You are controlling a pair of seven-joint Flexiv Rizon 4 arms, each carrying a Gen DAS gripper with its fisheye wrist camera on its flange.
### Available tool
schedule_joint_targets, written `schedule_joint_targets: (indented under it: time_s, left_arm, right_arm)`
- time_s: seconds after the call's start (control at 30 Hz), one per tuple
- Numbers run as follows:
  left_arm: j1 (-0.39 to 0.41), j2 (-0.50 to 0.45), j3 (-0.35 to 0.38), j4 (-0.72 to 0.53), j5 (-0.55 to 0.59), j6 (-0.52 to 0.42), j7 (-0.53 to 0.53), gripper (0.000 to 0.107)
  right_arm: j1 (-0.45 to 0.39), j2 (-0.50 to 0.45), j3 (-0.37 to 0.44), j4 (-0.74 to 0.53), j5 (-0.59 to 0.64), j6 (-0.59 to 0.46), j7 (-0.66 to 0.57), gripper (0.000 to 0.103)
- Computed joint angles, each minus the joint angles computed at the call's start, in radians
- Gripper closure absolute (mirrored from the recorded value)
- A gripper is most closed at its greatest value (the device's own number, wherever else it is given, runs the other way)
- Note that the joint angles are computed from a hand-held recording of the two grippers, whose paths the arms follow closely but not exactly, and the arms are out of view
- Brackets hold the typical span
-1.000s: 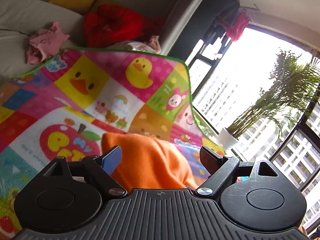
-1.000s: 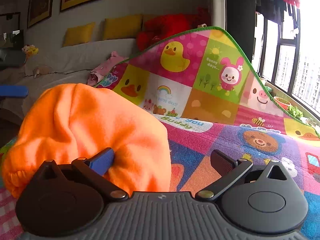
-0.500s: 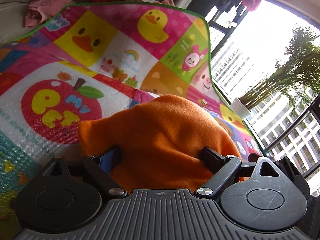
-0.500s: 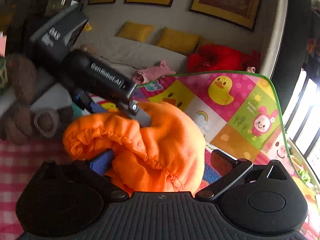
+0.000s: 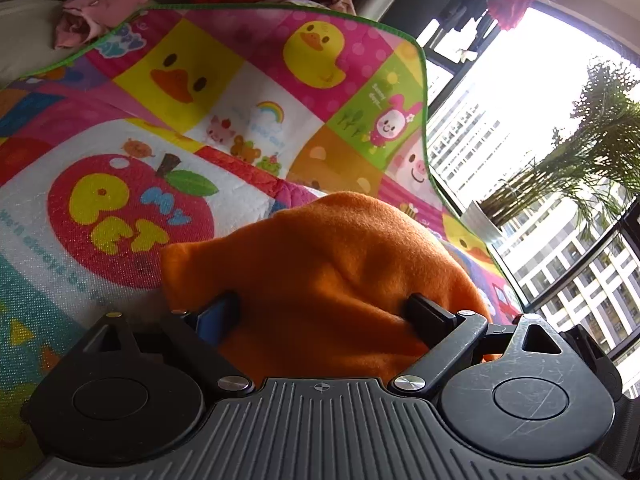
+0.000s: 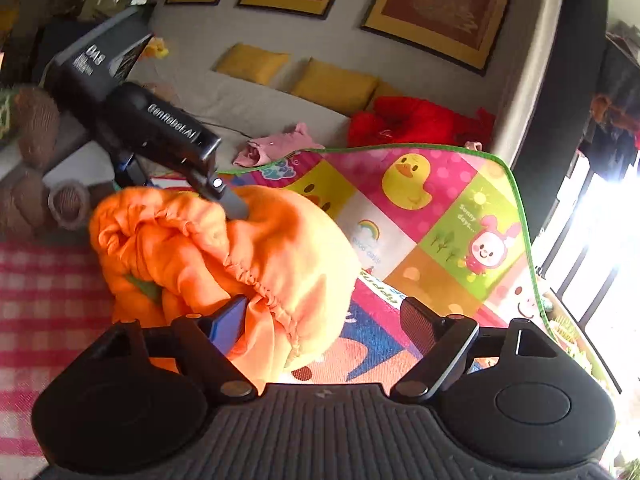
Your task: Fold clothes
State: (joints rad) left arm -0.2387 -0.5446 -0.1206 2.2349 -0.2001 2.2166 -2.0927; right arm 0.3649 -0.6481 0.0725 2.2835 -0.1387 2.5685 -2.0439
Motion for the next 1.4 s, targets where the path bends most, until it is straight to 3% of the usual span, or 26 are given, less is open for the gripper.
schedule_joint_targets:
  time_s: [0.03, 0.1, 0.13, 0.2, 0.27, 0.3, 0.37, 0.47, 0.53, 0.6, 0.73, 0.77, 0.83, 0.9, 0.97, 1.0, 1.13, 1.2, 1.27, 1.4]
  left_arm:
    - [-0.005, 0.002, 0.004, 0.0, -0.007, -0.005, 0.004, 0.012]
    - [0.002, 0.007, 0.001, 0.001, -0.004, -0.011, 0.002, 0.012]
    - [0.011, 0.01, -0.003, 0.002, 0.005, -0.012, -0.003, 0.012]
    - [0.019, 0.014, -0.005, 0.008, 0.013, -0.007, -0.012, 0.01]
    - [0.021, 0.017, -0.002, 0.014, 0.013, -0.003, -0.018, 0.01]
    - [0.023, 0.018, -0.002, 0.017, 0.014, 0.0, -0.021, 0.01]
    - [0.03, 0.014, -0.003, 0.02, 0.022, 0.005, -0.028, 0.009]
    - [0.04, 0.006, -0.006, 0.018, 0.032, 0.014, -0.038, 0.009]
    - [0.034, 0.006, -0.001, 0.016, 0.023, 0.01, -0.038, 0.008]
    - [0.019, 0.008, 0.007, 0.014, 0.004, 0.002, -0.03, 0.008]
    - [-0.024, 0.016, 0.032, 0.014, -0.038, -0.016, 0.013, 0.008]
    - [-0.025, 0.016, 0.032, 0.015, -0.041, -0.016, 0.016, 0.008]
    - [-0.018, 0.016, 0.025, 0.017, -0.04, -0.013, 0.012, 0.008]
    - [-0.015, 0.014, 0.022, 0.017, -0.04, -0.01, 0.009, 0.008]
    - [-0.015, 0.013, 0.022, 0.017, -0.041, -0.009, 0.01, 0.008]
    - [-0.017, 0.013, 0.023, 0.018, -0.044, -0.008, 0.011, 0.008]
    - [-0.101, 0.045, 0.065, 0.044, -0.159, -0.009, 0.033, 0.01]
    - [-0.172, 0.066, 0.096, 0.073, -0.244, 0.022, 0.064, 0.01]
    - [-0.241, 0.089, 0.112, 0.113, -0.335, 0.061, 0.111, 0.009]
    - [-0.267, 0.107, 0.08, 0.161, -0.412, 0.049, 0.145, 0.01]
  right_arm:
    - [0.014, -0.007, -0.004, -0.004, -0.005, 0.023, -0.006, 0.033]
    - [0.103, -0.013, -0.102, 0.002, -0.046, 0.096, 0.066, 0.053]
    - [0.139, -0.014, -0.134, 0.0, -0.045, 0.128, 0.094, 0.057]
    - [0.135, -0.001, -0.103, -0.016, -0.023, 0.127, 0.102, 0.061]
    - [0.054, 0.028, -0.03, -0.019, -0.076, 0.033, 0.156, 0.069]
    - [0.025, 0.043, -0.04, -0.01, -0.156, -0.014, 0.254, 0.075]
    - [-0.099, 0.066, -0.054, 0.001, -0.464, -0.073, 0.575, 0.076]
    - [-0.305, 0.043, -0.025, -0.064, -0.925, -0.051, 1.01, 0.076]
    - [-0.379, 0.028, 0.022, -0.101, -1.04, -0.085, 1.088, 0.074]
    - [-0.359, 0.02, -0.014, -0.119, -1.094, -0.107, 1.13, 0.075]
    - [-0.259, 0.051, -0.082, -0.03, -0.951, -0.113, 0.941, 0.074]
    - [-0.246, 0.064, -0.089, -0.009, -0.924, -0.108, 0.9, 0.069]
    - [-0.24, 0.092, -0.084, 0.03, -0.869, -0.096, 0.823, 0.054]
    - [-0.201, 0.115, -0.104, 0.07, -0.786, -0.045, 0.735, 0.025]
    - [-0.164, 0.126, -0.08, 0.097, -0.628, -0.019, 0.594, 0.014]
    - [-0.111, 0.129, -0.112, 0.102, -0.567, -0.012, 0.564, 0.014]
    - [-0.028, 0.113, -0.13, 0.058, -0.432, -0.163, 0.55, 0.014]
    - [-0.003, 0.088, -0.134, 0.044, -0.38, -0.181, 0.519, 0.006]
    - [0.004, 0.071, -0.133, 0.032, -0.357, -0.196, 0.508, 0.004]
    - [-0.115, 0.071, -0.059, 0.01, -0.471, -0.232, 0.584, 0.004]
